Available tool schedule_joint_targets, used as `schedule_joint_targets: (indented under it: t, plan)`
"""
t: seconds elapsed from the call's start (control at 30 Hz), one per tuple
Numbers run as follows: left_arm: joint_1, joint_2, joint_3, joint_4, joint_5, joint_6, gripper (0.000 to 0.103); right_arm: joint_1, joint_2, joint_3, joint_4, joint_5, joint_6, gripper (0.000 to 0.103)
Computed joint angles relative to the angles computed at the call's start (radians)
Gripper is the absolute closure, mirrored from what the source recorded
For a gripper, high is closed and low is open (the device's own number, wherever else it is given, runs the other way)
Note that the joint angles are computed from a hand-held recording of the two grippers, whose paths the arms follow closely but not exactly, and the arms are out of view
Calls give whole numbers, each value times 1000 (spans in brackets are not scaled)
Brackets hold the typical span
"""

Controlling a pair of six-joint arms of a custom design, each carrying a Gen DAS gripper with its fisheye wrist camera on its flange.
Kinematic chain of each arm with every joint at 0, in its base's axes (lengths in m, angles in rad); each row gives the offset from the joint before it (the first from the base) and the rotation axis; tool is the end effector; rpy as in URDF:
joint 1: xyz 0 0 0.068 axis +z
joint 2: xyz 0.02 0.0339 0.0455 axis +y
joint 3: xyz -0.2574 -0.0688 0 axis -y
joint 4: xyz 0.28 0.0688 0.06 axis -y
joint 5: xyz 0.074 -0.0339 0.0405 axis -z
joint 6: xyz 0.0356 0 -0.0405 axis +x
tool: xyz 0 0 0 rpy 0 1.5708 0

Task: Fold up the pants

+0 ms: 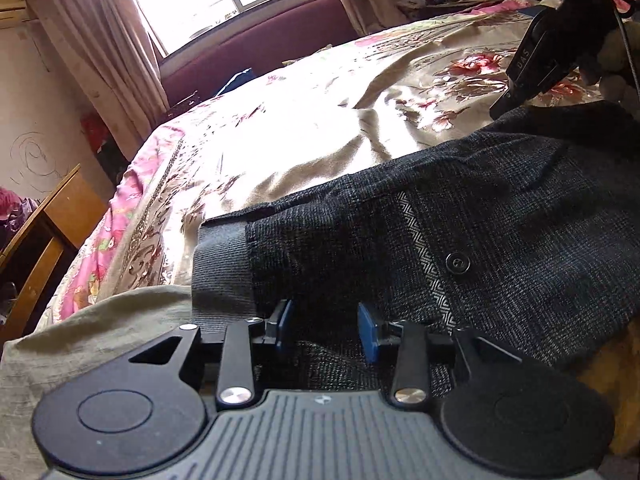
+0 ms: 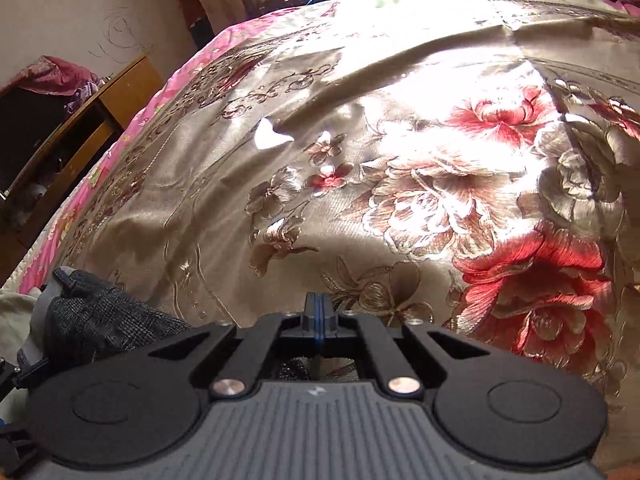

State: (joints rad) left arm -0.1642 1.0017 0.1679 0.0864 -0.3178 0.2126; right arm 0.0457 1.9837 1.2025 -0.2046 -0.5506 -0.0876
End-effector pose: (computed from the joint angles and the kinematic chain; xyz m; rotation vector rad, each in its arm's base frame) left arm 0.1922 -0.0206 0.0900 0.2725 2.2877 0.3925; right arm 0.4207 0.0379 0.1077 -0.3737 2.4477 0.6812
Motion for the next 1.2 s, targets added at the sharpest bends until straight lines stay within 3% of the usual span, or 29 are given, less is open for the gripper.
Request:
schedule_joint_targets:
  t: [0.07, 0.17, 0.27, 0.37, 0.47, 0.53, 0.63, 0.73, 0.8, 0.83, 0.9, 0.97, 1.03, 1.07, 1.2]
  plan:
    - [18, -100, -6, -88, 28, -32, 54, 9, -107, -116, 93, 40, -3, 99]
    - [-22, -190, -36, -93, -45, -25, 54, 26, -329, -347, 240, 71, -23, 96]
    - [20, -199, -43, -80, -12, -44, 54, 39, -462, -486, 229, 55, -68, 96]
    - [48, -139, -43, -73, -4, -22, 54, 22, -422, -508, 160, 95, -73, 94]
    - [-2, -231, -69, -144, -43, -22, 53, -50, -373, -504, 144, 72, -25, 103]
    - [-34, -316, -65, -229, -42, -61, 53, -88, -459, -545, 155, 73, 41, 89]
    - [-145, -376, -46, -300, -56, -148, 53, -148, -523, -597, 176, 82, -9, 92]
    - [-325, -199, 12, -209, -86, -227, 53, -286, -476, -580, 112, 20, -65, 103]
    - [-425, -49, 68, -126, -70, -258, 53, -368, -486, -576, 77, -43, -69, 102]
    - [-487, 39, 108, -89, -80, -238, 53, -402, -515, -591, 78, -60, -79, 88]
    - [-620, 199, 187, -5, -168, -163, 53, -472, -554, -617, 89, -92, -150, 85]
    - [-665, 338, 311, -9, -93, -165, 51, -550, -515, -603, 84, -129, -205, 88]
    - [-670, 453, 409, -14, 0, -195, 50, -600, -442, -573, 92, -86, -215, 89]
    - [-678, 546, 485, -25, 43, -213, 50, -641, -380, -543, 87, -102, -237, 98]
    - [-735, 744, 636, -31, 2, -235, 53, -761, -315, -505, 127, -172, -245, 103]
